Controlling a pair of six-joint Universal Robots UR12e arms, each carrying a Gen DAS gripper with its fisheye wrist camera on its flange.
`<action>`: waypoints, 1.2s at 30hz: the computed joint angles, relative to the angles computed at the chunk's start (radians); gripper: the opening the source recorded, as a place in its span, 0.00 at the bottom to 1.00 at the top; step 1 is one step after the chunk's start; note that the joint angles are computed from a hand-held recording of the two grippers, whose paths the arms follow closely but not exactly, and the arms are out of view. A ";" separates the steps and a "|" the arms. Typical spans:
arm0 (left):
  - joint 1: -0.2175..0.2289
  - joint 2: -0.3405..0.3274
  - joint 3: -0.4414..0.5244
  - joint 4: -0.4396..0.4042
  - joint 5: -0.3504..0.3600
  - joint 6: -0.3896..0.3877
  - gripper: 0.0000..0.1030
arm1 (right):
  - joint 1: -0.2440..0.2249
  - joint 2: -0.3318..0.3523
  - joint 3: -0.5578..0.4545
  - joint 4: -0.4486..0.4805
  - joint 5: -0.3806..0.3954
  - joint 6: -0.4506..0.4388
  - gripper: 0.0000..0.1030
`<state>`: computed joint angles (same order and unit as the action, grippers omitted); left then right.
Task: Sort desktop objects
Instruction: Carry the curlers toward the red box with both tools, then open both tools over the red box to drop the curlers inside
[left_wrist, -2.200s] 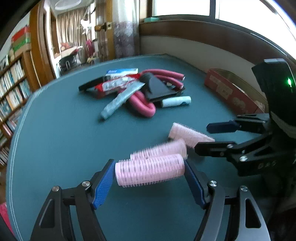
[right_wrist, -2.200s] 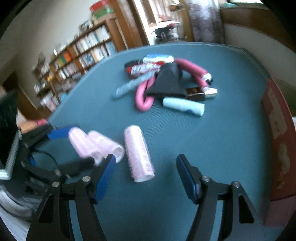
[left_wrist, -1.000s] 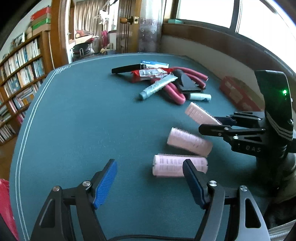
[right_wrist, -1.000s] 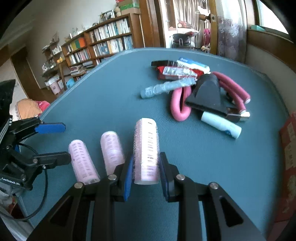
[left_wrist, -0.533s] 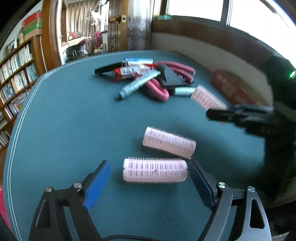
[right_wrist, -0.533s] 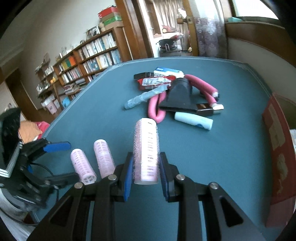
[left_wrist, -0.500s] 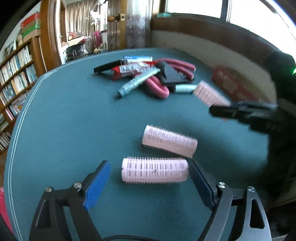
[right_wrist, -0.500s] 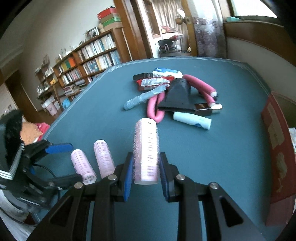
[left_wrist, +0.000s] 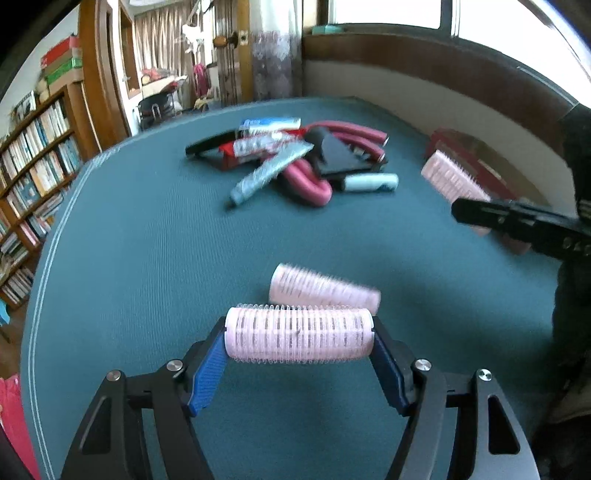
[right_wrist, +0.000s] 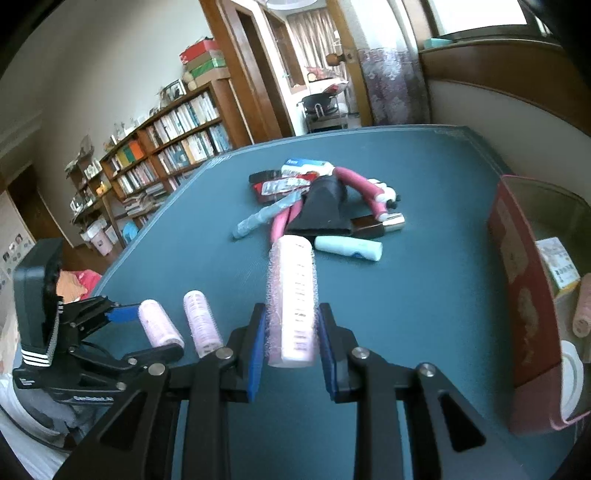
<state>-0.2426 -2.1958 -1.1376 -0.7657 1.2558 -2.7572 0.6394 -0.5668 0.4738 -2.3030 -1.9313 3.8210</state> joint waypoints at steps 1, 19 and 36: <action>-0.002 0.001 0.002 0.005 -0.002 0.000 0.71 | 0.000 -0.014 0.026 -0.016 -0.007 0.009 0.28; -0.081 -0.049 0.151 -0.016 -0.177 0.060 0.71 | 0.009 -0.277 0.462 -0.128 -0.298 0.188 0.28; -0.182 -0.145 0.344 -0.156 -0.240 0.197 0.71 | -0.006 -0.417 0.689 -0.131 -0.392 0.357 0.28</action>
